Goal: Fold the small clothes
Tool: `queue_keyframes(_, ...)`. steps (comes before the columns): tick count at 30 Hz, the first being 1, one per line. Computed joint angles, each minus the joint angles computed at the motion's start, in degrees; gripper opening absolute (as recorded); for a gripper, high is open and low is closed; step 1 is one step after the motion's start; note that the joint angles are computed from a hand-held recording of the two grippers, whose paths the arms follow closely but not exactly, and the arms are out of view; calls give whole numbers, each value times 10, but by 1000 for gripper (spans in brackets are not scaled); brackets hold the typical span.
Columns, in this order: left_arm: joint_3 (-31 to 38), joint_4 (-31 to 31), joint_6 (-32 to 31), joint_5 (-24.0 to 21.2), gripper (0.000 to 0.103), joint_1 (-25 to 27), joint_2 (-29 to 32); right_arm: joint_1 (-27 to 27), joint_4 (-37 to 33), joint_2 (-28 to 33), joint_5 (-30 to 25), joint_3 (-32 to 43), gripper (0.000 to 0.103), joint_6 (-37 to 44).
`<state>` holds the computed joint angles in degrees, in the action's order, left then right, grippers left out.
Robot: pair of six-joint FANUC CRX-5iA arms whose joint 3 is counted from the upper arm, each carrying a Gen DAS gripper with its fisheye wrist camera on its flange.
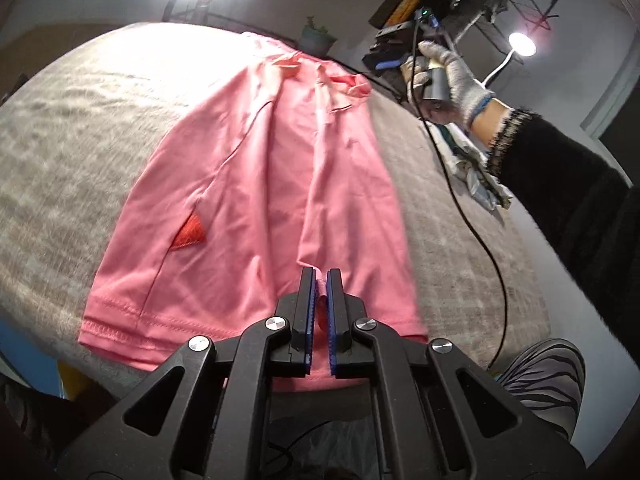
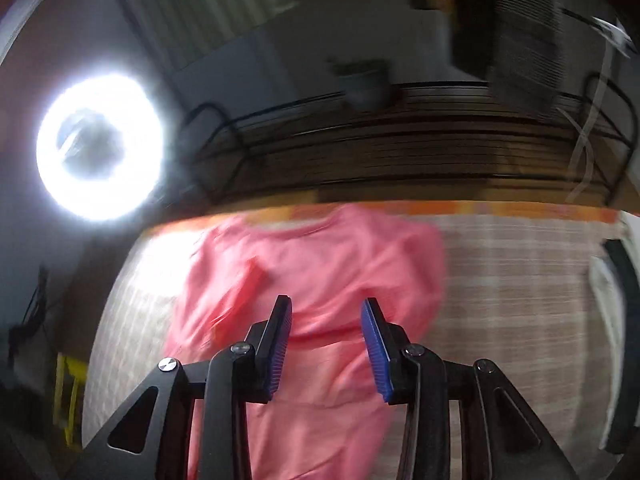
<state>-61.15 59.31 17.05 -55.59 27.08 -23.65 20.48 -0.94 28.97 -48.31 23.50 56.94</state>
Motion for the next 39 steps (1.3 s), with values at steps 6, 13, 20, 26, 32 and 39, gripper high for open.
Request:
queue_keyframes(6,6,21,-1,19,1,-17,19,11,37,80,-80,96,41,2)
queue_keyframes(13,21,17,15,33,1,-27,54,35,117,168,-178,187,24,10)
queue_keyframes(20,23,21,19,31,1,-24,64,32,110,123,-131,160,0,19)
queue_keyframes(26,25,17,18,22,1,-18,71,18,38,143,-110,228,0,23)
queue_keyframes(32,32,12,30,32,1,-13,88,29,11,234,-147,339,0,38)
queue_keyframes(39,35,17,33,35,1,-18,83,38,18,241,-158,331,25,54)
